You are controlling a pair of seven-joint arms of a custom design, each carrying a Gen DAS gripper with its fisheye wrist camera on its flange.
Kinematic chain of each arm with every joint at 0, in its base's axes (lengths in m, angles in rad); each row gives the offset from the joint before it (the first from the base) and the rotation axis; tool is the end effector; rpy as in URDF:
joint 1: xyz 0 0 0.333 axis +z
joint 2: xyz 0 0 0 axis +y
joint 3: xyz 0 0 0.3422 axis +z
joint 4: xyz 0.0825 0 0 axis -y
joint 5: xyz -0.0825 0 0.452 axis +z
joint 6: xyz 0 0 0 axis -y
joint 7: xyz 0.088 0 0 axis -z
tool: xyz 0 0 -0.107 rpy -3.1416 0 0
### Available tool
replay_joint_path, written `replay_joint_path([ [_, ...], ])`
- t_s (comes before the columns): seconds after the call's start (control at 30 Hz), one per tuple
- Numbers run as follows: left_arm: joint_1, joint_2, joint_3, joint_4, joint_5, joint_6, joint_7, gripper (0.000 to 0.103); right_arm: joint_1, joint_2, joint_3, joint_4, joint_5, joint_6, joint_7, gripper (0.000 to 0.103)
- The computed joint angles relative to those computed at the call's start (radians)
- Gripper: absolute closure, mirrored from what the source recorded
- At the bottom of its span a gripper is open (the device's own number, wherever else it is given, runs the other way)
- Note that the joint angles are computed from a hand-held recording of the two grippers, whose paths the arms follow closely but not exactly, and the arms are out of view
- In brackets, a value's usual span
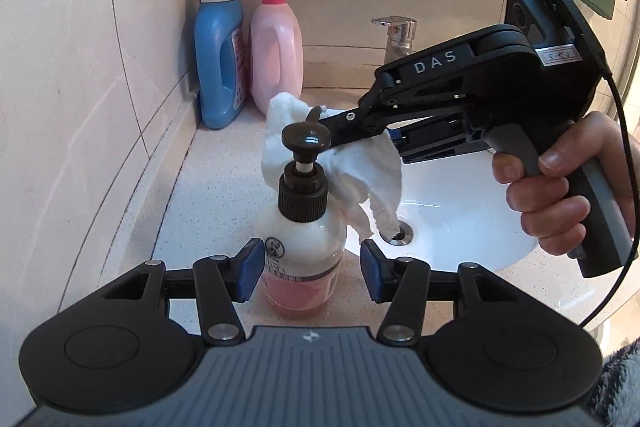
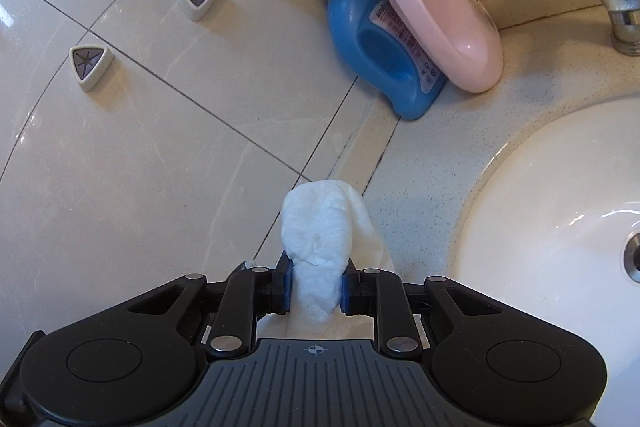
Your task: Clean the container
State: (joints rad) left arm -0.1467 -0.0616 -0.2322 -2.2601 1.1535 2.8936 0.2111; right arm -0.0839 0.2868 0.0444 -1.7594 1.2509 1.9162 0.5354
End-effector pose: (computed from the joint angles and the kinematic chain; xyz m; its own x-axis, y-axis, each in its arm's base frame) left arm 0.5289 -0.2698 0.4250 -0.0660 -0.9978 0.0010 -0.6464 0.0420 -0.7618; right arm 0.7133 0.0366 0.4311 0.5218 -0.4497 -0.7249 -0.8286 -0.0654 -0.5560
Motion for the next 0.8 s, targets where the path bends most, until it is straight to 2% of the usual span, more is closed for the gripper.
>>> replay_joint_path([
  [0.2,0.002,-0.004,0.005,-0.011,-0.045,0.003,0.040,0.059,0.010,0.000,0.002,-0.021,-0.016,0.029,-0.018,0.079],
  [0.3,0.004,-0.003,0.006,-0.015,-0.095,0.009,0.079,0.059,0.015,-0.004,0.004,-0.037,-0.010,0.058,-0.030,0.078],
  [0.47,0.006,0.004,0.002,-0.009,-0.083,0.001,0.067,0.059,0.049,-0.015,0.001,-0.057,-0.086,0.168,-0.030,0.079],
  [0.6,0.005,0.000,0.001,-0.008,-0.079,-0.007,0.060,0.059,0.052,-0.024,0.001,-0.063,-0.119,0.202,-0.052,0.079],
  [0.67,0.004,-0.006,-0.001,-0.008,-0.075,-0.014,0.048,0.059,0.038,-0.025,0.001,-0.057,-0.103,0.180,-0.068,0.079],
  [0.8,0.005,-0.014,-0.005,-0.012,-0.070,-0.010,0.048,0.059,0.005,-0.005,0.003,-0.018,-0.027,0.080,-0.068,0.079],
])
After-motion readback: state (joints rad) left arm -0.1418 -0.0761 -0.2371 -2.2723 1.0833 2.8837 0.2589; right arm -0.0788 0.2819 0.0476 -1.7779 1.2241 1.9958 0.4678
